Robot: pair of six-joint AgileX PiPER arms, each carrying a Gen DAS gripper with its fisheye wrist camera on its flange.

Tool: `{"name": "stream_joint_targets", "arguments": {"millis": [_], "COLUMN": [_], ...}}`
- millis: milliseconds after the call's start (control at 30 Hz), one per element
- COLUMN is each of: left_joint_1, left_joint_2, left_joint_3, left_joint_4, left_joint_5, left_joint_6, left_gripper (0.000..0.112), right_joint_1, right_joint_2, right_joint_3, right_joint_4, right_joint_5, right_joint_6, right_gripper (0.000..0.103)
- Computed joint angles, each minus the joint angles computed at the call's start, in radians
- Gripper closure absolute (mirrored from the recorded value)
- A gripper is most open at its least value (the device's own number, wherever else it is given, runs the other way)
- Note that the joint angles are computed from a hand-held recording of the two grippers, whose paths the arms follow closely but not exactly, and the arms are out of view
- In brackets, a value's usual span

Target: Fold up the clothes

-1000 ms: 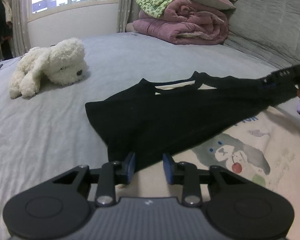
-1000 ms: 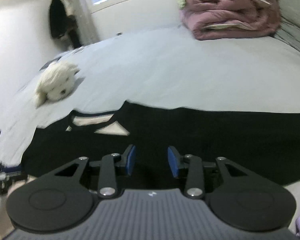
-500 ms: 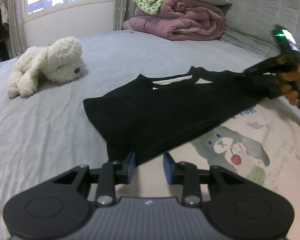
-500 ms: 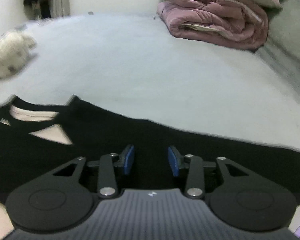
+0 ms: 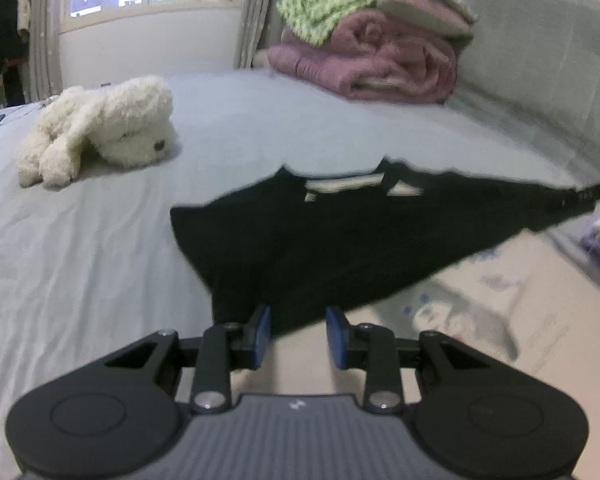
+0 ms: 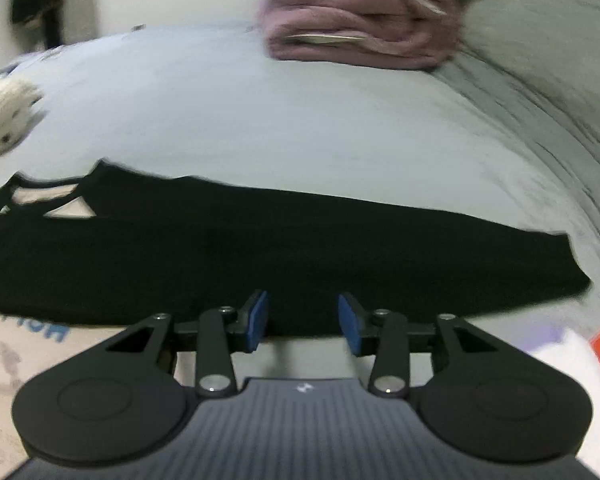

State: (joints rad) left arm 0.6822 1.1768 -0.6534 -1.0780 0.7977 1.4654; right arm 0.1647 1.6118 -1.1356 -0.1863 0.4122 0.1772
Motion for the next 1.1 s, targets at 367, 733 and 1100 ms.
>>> {"name": "stream_joint_targets", "arguments": {"millis": [367,733,1100], "left_joint_1": [0.001,0.061,0.054], "left_joint_2": [-0.002,-0.003,0.003], "left_joint_3": [-0.012,-0.044,-0.047], "left_joint_4": [0.032,0.025,0.028], "left_joint_5": [-0.015,0.029,0.007], "left_joint_6": [-0.094,-0.169,-0.197], "left_gripper": [0.081,0.08,0.08], "right_joint_1": [-0.215,-0.571,-0.603], "right_joint_2": [0.098,0.186,0.415], "right_joint_3": [-0.146,-0.326,-0.68], "right_joint_4": [0.379,0.683,0.451], "right_joint_5": [0.045,0.117,0.329], "right_joint_6": [-0.084,-0.07,0.004], "right_gripper": [0.052,0.052,0.052]}}
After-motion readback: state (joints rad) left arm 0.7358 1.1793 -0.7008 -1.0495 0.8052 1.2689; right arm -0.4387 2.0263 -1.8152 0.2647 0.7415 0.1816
